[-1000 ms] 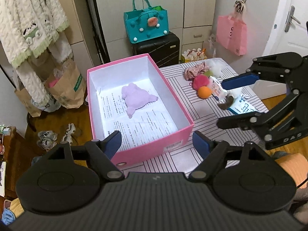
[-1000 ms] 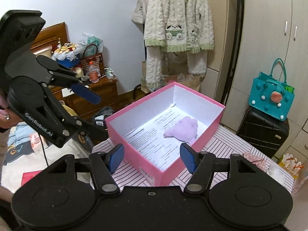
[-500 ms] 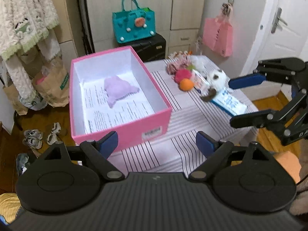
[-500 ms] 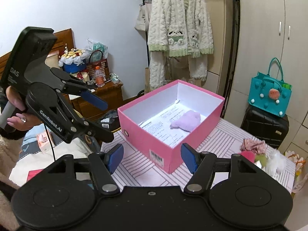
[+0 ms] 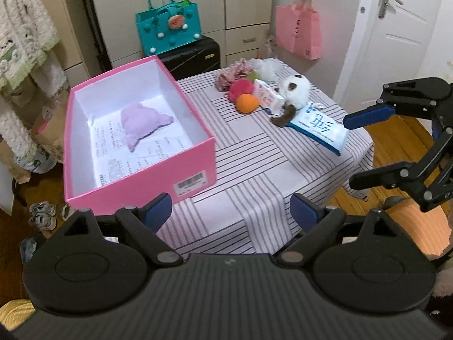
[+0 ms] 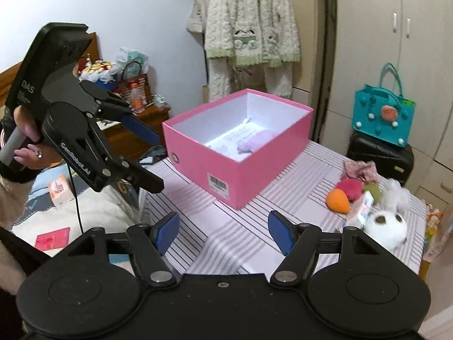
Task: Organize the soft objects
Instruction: 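Move the left gripper to the white wet-wipes pack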
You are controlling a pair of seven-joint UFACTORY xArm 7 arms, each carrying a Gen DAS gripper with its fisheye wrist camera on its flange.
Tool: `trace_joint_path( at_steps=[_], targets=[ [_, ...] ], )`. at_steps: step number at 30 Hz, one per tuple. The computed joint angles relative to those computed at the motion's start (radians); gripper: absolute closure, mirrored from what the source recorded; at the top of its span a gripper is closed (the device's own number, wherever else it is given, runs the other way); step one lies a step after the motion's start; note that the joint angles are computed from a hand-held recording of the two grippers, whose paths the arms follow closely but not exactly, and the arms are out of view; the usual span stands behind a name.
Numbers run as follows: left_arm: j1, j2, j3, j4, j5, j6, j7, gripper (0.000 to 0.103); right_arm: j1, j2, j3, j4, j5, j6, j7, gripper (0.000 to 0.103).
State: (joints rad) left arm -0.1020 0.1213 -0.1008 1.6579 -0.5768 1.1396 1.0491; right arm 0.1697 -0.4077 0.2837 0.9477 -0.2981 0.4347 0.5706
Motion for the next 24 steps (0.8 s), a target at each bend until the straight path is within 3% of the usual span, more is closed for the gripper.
trace_joint_path(
  at_steps=[4,10,18,24],
  targets=[
    [-0.009,-0.013,-0.008,-0.044,-0.02,-0.018,0.021,0.011,-0.015,-0.054,0.007,-0.063,0.001,-0.004,0.045,0.028],
    [-0.059,-0.069,-0.025,-0.175,-0.047,-0.19,0.171,0.007,-0.041,-0.083,0.017,-0.107,-0.002,0.034,0.08,0.025],
    [-0.102,-0.004,-0.059,-0.146,-0.162,-0.217,0.221,0.005,-0.122,-0.156,0.041,-0.248,-0.047,-0.031,0.224,0.02],
    [-0.132,0.095,-0.101,-0.066,-0.176,-0.207,0.201,0.005,-0.216,-0.208,0.075,-0.365,-0.075,-0.092,0.353,0.02]
  ],
)
